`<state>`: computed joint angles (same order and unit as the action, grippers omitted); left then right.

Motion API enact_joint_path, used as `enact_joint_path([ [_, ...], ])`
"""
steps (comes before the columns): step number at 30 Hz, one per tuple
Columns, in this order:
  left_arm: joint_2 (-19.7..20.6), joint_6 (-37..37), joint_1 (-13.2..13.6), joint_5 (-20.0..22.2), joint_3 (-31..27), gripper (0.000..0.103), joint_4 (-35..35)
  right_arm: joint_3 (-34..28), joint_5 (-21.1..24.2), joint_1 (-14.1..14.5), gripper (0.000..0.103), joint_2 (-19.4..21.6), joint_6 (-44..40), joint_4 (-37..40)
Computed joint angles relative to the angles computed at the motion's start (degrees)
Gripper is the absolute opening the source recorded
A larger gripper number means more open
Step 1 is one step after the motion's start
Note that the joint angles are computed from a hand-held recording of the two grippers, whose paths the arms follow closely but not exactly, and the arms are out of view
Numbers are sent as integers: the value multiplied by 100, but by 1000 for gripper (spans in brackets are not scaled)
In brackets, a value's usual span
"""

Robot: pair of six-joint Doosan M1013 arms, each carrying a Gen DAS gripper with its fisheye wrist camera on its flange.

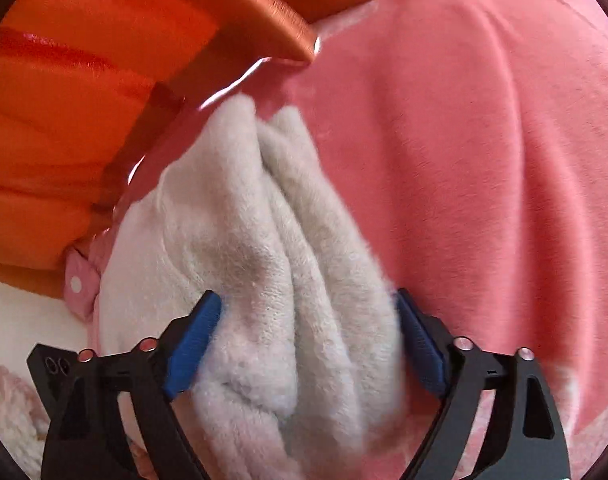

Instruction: Fold small clothes

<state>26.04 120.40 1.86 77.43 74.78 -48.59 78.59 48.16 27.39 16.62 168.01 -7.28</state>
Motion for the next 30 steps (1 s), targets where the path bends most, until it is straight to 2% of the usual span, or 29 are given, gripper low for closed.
enact_joint_path([
  [1,20,31,-3,49,-21,98,-37,-60,49,-2,88,39,-181,56],
  [2,43,61,-3,113,-45,97,-94,-86,40,-9,80,61,-288,82],
  [3,95,119,4,285,-93,87,-232,-68,-61,7,71,49,-364,128],
  [4,121,130,1,365,-131,84,-276,-81,-146,6,54,53,-434,158],
  [5,113,148,-3,354,-149,74,-259,-144,-122,55,42,60,-419,-31],
  [6,102,277,3,367,-178,62,-284,-255,8,112,39,93,-388,-256],
  [8,89,450,37,417,-273,52,-372,-462,164,264,34,134,-138,-836],
  [11,36,798,172,370,-523,48,-830,-728,21,485,31,140,379,-1893],
  [13,27,1027,287,381,-710,48,-1197,-955,-102,630,31,172,657,-2649],
  [16,41,1416,553,391,-1024,49,-1822,-1288,-532,752,31,268,951,-3590],
  [17,31,1554,619,304,-1081,50,-1958,-1397,-740,751,31,328,1017,-3757],
  [19,32,1768,723,63,-1185,59,-1983,-1711,-831,704,35,551,729,-3594],
  [21,91,1629,747,-320,-1255,86,-1496,-1957,-795,568,49,852,206,-2875],
  [22,90,1503,709,-651,-1222,90,-1107,-2016,-618,515,51,999,86,-2537],
  [23,90,1321,649,-1014,-1166,89,-648,-2125,-228,488,51,1132,-21,-2236],
  [24,135,983,586,-1303,-1137,89,-26,-2407,410,459,51,1330,-196,-1908],
  [25,194,689,556,-1347,-1171,88,393,-2548,747,418,47,1448,-330,-1677],
  [26,272,320,533,-1309,-1232,86,820,-2605,785,390,46,1479,-369,-1557],
  [27,279,214,526,-1343,-1220,85,948,-2514,522,381,46,1418,-278,-1600],
  [28,281,188,540,-1402,-1220,85,978,-2443,273,390,46,1354,-158,-1732],
  [30,249,118,535,-1523,-1184,87,998,-2470,158,420,49,1332,-270,-1870],
])
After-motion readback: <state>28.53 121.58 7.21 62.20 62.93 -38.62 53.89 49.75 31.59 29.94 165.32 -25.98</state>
